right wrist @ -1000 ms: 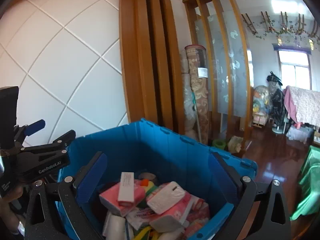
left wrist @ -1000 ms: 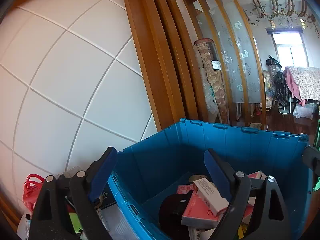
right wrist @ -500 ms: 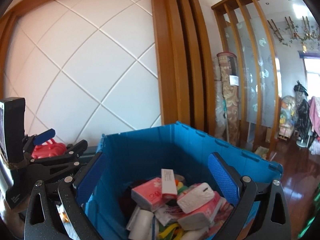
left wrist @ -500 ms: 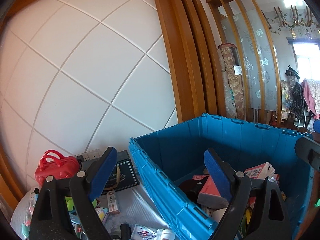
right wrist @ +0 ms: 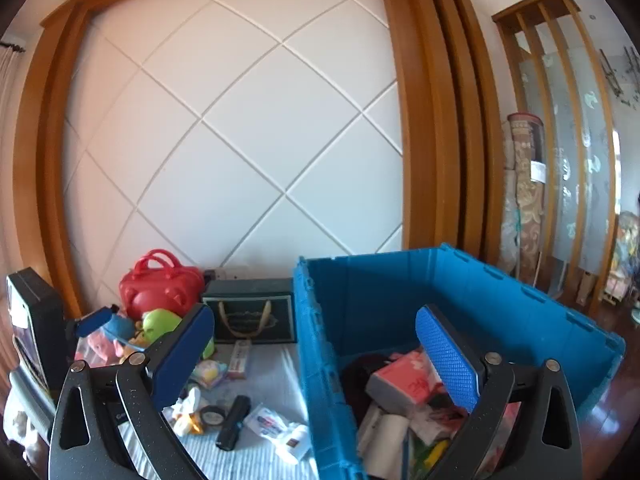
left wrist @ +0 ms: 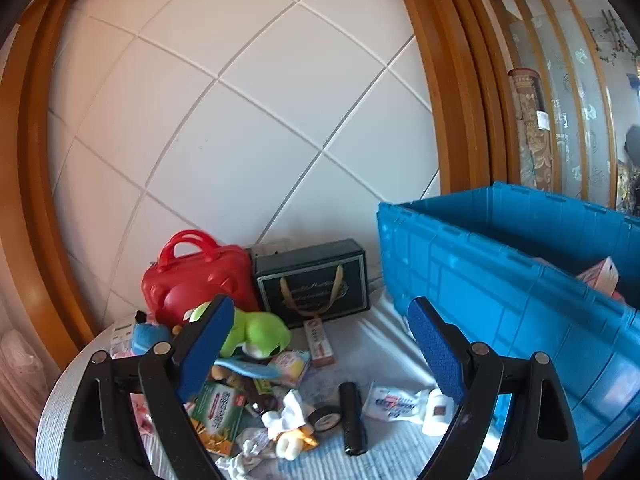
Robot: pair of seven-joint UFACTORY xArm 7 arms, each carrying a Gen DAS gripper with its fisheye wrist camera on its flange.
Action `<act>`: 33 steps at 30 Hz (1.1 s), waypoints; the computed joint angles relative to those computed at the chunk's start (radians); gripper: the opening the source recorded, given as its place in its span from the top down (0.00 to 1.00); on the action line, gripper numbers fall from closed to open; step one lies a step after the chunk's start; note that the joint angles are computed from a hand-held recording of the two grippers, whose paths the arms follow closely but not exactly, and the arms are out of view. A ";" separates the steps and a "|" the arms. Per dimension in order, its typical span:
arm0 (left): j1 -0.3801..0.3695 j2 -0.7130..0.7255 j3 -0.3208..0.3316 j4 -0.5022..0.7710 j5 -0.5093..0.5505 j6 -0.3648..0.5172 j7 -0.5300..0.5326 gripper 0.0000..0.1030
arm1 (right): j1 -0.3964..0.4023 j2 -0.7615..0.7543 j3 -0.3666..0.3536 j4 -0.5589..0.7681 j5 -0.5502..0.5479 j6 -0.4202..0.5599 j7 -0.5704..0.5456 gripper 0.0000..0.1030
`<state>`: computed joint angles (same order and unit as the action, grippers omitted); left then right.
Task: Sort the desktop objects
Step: 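Withdraw both tools from the crate back over the pile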
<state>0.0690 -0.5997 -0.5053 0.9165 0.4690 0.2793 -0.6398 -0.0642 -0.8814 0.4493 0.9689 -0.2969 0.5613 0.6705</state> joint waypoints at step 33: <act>-0.081 0.165 0.300 -0.387 -0.152 -0.070 0.360 0.13 | 0.121 0.911 0.195 0.204 -0.244 0.047 0.205 0.20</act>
<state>-0.0125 -0.4345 -0.2053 0.5294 0.3173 0.2092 -0.2794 0.0571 0.0292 0.6440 1.1727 -0.5411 0.6086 0.8751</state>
